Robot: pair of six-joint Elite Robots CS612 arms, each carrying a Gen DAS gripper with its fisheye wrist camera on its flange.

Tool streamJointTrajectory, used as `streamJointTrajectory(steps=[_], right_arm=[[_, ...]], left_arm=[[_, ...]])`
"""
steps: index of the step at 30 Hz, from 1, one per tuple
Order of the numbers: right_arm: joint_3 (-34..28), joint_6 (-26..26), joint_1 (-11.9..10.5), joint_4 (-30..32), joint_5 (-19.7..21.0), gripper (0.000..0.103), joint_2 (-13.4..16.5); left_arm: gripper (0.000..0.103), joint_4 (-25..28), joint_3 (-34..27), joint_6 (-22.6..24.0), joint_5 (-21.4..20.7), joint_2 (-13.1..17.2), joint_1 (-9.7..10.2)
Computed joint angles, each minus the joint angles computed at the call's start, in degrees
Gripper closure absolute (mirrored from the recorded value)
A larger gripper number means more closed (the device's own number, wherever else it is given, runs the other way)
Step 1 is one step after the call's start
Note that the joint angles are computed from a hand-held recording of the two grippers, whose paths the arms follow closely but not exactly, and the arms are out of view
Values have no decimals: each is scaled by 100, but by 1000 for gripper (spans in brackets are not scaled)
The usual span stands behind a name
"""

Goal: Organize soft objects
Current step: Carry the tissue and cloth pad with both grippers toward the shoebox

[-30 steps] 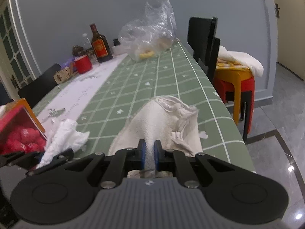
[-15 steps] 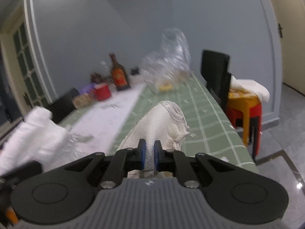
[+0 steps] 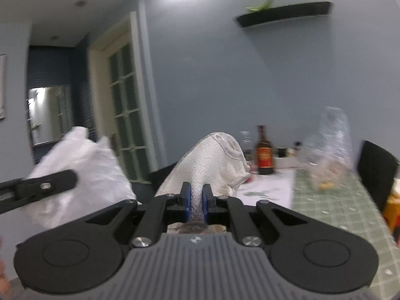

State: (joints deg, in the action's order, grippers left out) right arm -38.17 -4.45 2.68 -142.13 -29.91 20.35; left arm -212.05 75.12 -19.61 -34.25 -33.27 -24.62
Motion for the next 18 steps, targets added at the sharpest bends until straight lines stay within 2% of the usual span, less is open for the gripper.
streamJointTrajectory(steps=[4,8,10,14,18], right_arm=[[-554,-644,149,975,111,96,215],[-1001,-1332,272,1887,-23,96,420],[-1228,-1697,338,2408,-203,96,511],[-1456,-2435,424,3332,-449,96,602],[-1672,-2756,523,3804,-884,96,706]], left_arm=[[81,142,368,-249,-445,-180,225],[81,431,444,-559,-370,-163,372],[81,590,471,-785,-314,-136,435],[81,1356,650,-1505,-532,-209,562],[81,1834,805,-1851,-723,-269,604]])
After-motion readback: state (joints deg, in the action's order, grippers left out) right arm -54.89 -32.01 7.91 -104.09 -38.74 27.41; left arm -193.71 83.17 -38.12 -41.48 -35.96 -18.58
